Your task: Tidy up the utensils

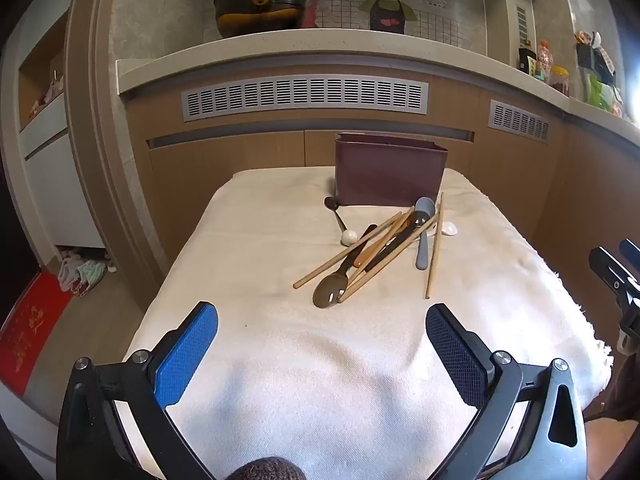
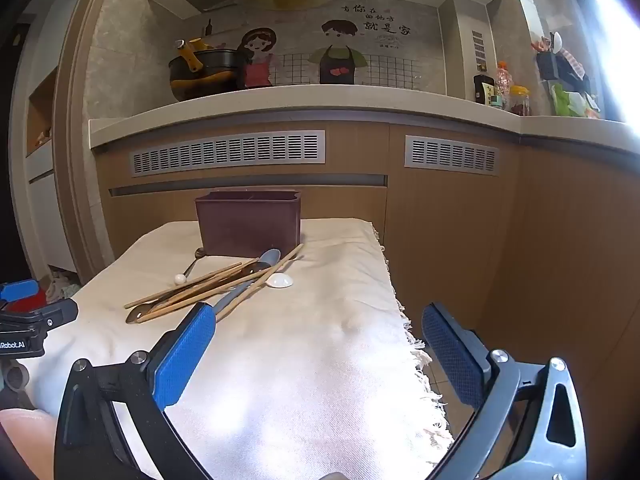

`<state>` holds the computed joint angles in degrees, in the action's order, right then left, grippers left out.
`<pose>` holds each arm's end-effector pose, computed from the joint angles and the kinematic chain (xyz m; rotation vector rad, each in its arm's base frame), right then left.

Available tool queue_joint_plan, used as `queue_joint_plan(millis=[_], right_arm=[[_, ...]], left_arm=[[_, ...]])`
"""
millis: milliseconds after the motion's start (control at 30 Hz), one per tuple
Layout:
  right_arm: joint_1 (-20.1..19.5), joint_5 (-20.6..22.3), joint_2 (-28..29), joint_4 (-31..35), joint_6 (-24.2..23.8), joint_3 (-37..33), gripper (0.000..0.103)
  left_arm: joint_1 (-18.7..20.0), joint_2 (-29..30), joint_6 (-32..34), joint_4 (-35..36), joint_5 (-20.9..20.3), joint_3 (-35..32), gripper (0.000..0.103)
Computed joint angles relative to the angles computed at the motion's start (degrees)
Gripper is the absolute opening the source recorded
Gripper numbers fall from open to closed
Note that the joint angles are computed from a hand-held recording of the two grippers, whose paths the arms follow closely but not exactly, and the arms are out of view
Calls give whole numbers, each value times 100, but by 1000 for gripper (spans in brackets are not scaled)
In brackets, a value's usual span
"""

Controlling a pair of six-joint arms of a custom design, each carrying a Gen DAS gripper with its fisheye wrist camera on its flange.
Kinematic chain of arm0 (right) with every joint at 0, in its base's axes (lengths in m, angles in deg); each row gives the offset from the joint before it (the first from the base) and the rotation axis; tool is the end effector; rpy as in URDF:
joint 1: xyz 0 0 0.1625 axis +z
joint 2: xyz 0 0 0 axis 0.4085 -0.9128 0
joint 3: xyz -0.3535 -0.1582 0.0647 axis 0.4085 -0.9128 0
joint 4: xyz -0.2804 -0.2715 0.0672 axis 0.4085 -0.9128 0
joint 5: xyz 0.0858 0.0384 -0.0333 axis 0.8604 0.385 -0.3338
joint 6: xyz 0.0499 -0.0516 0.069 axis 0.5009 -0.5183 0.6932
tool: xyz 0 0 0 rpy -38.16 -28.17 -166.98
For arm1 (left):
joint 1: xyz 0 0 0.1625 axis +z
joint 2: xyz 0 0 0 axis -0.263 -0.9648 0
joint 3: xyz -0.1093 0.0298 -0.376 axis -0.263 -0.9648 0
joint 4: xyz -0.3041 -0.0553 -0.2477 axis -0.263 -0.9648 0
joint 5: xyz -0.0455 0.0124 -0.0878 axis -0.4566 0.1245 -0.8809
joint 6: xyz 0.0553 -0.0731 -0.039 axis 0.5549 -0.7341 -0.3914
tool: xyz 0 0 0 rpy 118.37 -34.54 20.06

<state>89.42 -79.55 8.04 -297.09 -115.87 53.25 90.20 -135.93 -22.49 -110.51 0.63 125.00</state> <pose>0.3589 -0.6400 -0.0408 0.5916 -1.9431 1.4141 0.0223 -0.6499 0.3659 0.5137 2.1405 -1.1265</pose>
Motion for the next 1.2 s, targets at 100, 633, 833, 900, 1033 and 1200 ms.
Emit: queue_joint_plan(millis=[100,633,833,900,1033,1200], right_arm=[[-1,1,14,-23,-33,-21,103],[-6,32,-7,-10,9,14,103],[-7,23,-19,-3,14,24,103],[-12,37,-16,1,9,20,103],[-2,23,-1,6,9,0,103],[2,15,-1,22,26,-5,103]], left_arm=[[6,4,2,-27,-33,2,103],[1,63,83,-54,-1,-50,103],[-13,27,50,-50,10,0,103],[-15,27,52,-45,15,0,103],[-14,27,52,-43,16,-1,103],[-13,26,51,-30,16,-5,103]])
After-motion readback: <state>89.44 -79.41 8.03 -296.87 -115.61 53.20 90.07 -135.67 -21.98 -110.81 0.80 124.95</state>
